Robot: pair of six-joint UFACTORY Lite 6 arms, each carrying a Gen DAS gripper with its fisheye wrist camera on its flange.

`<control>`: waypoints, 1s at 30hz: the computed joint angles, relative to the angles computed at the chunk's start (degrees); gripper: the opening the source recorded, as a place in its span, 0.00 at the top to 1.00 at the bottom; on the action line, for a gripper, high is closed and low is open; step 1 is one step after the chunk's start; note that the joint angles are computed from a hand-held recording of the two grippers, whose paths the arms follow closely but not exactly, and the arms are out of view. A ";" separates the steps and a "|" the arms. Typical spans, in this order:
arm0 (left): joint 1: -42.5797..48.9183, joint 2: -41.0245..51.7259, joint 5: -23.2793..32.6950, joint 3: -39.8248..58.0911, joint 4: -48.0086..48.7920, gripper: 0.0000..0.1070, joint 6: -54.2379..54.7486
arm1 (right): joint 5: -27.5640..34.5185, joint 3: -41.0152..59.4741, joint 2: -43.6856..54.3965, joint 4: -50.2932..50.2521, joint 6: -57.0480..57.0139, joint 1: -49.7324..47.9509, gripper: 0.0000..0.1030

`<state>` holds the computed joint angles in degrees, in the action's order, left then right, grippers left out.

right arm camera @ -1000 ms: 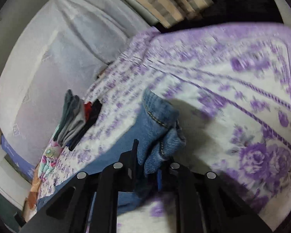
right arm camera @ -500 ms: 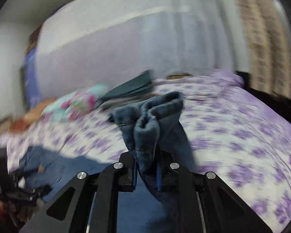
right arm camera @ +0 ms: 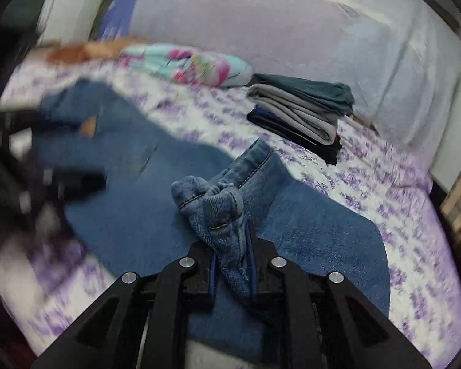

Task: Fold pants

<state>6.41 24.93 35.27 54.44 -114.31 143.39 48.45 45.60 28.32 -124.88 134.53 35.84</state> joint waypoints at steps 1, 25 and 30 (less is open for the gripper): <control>0.00 0.00 0.00 0.00 0.00 0.08 0.00 | 0.64 0.41 0.59 1.44 -1.87 0.98 0.81; -0.41 0.28 -0.16 0.34 -0.31 0.08 0.05 | -23.34 11.75 -1.00 -5.83 2.02 -16.47 0.16; -0.54 0.28 -0.15 0.26 -0.60 0.08 0.21 | -8.21 -6.61 -14.56 -12.24 9.60 -9.58 0.12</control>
<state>5.87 25.21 35.12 54.71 -114.91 143.60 40.24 38.99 13.76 -137.13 144.13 26.26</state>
